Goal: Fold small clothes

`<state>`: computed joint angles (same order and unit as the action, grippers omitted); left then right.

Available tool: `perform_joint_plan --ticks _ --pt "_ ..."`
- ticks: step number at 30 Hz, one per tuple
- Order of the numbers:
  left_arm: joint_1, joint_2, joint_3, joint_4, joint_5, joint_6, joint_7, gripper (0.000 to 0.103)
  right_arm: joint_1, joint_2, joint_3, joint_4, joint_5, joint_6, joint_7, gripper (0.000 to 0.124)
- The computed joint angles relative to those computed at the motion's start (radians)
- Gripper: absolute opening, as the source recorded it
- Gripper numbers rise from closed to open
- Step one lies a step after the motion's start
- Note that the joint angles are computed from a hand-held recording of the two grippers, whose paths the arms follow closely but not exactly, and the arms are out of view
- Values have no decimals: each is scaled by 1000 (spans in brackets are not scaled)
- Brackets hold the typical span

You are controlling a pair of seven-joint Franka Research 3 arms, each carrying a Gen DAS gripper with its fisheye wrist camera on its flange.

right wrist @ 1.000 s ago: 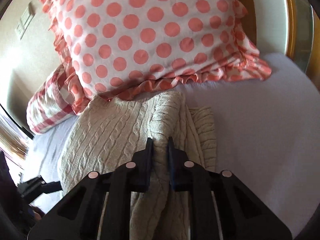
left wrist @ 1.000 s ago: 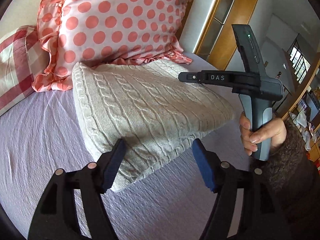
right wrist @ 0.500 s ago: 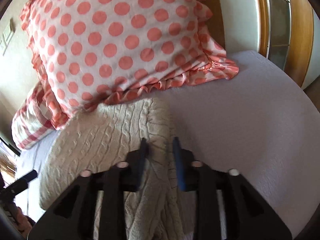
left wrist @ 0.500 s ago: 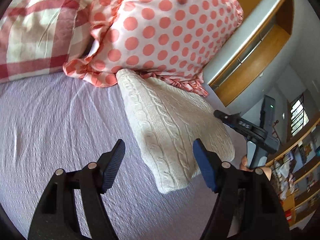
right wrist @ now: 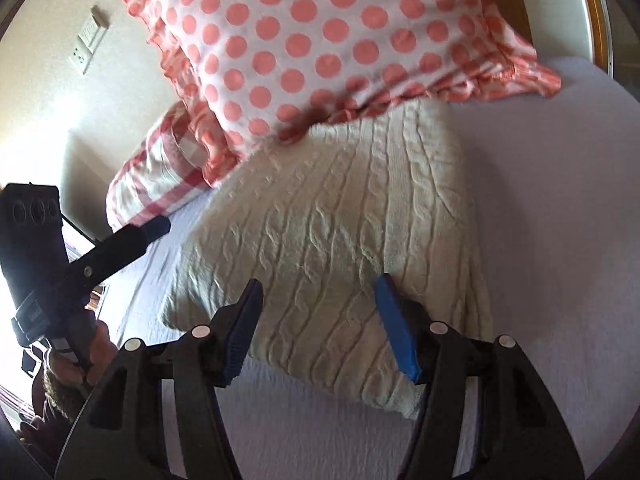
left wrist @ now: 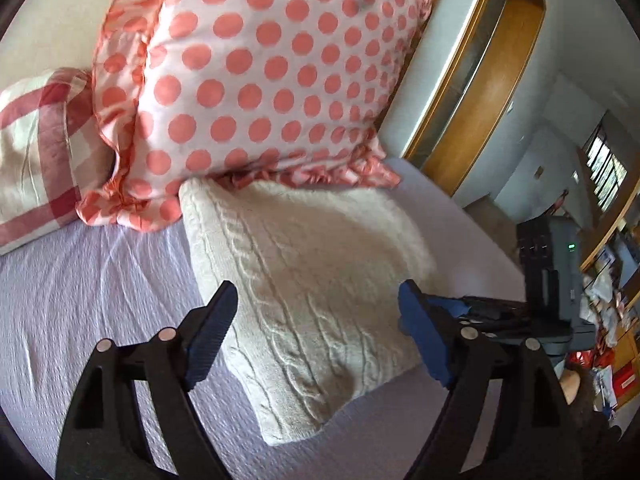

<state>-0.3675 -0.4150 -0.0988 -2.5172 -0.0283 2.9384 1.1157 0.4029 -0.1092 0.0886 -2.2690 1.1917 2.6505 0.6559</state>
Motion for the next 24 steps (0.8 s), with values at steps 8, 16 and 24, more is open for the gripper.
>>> perform_joint_plan --ticks 8,16,24 --pt "6 -60 0 -78 24 -23 -74 81 35 -97 -39 -61 78 24 -62 74" --pt "-265 -8 348 -43 -357 -27 133 83 -95 135 -72 192 -3 -192 195 102" --pt "-419 115 487 74 -710 -39 432 84 -176 257 -1 301 29 -289 175 93"
